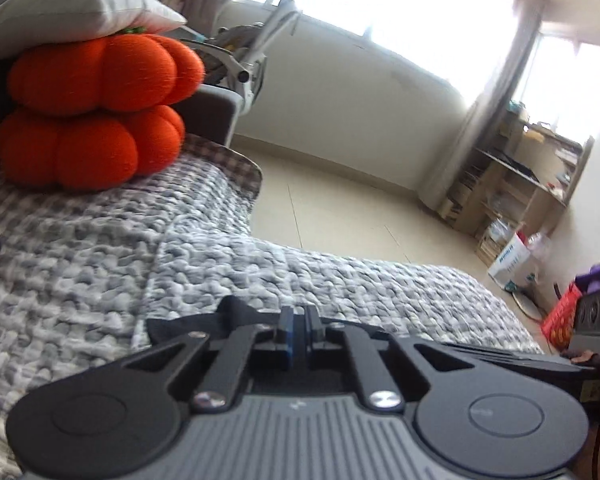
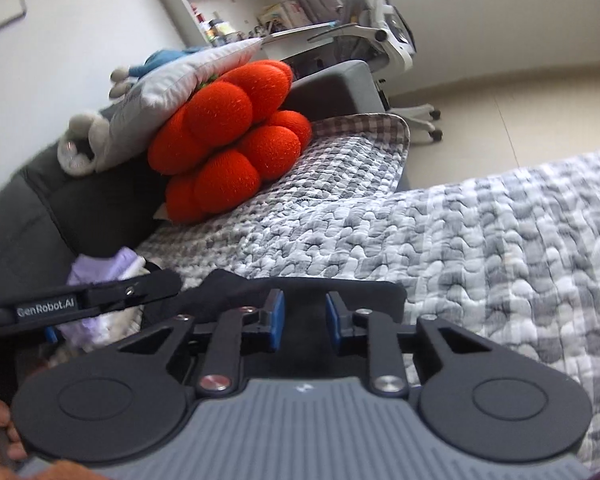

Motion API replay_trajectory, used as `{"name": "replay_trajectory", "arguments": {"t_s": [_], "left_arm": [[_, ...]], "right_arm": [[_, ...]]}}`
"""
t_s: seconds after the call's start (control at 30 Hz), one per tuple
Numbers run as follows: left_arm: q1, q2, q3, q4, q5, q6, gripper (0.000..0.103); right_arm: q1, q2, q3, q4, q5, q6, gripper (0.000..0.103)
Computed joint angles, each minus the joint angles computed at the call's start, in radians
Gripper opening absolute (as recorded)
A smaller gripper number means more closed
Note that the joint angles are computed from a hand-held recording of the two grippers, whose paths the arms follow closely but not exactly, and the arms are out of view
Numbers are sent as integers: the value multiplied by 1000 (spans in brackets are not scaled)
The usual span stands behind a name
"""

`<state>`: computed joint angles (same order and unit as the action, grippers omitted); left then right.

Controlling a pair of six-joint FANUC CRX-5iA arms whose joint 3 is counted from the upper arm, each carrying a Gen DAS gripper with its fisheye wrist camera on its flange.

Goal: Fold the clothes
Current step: 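Open both grippers and press the folded shirt flat on the bed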

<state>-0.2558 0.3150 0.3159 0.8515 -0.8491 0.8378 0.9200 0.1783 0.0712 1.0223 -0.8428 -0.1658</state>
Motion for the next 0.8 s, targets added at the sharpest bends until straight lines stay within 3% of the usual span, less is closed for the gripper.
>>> {"name": "replay_trajectory", "arguments": {"t_s": [0.17, 0.3, 0.47, 0.57, 0.63, 0.73, 0.8], "left_arm": [[-36, 52, 80, -184, 28, 81, 5], [-17, 67, 72, -211, 76, 127, 3], [-6, 51, 40, -214, 139, 162, 3], [-6, 25, 33, -319, 209, 287, 4], [11, 10, -13, -193, 218, 245, 4], [16, -22, -90, -6, 225, 109, 4], [12, -32, -124, 90, 191, -6, 4]], "right_arm": [[20, 86, 87, -8, -97, 182, 24], [16, 109, 93, -12, -123, 264, 16], [-5, 83, 45, 22, -95, 191, 12], [-11, 71, 29, 41, -122, 102, 12], [-8, 56, 19, 41, -119, 77, 20], [4, 36, 7, 57, -80, 78, 23], [14, 37, 16, 48, -43, 119, 23]]}}
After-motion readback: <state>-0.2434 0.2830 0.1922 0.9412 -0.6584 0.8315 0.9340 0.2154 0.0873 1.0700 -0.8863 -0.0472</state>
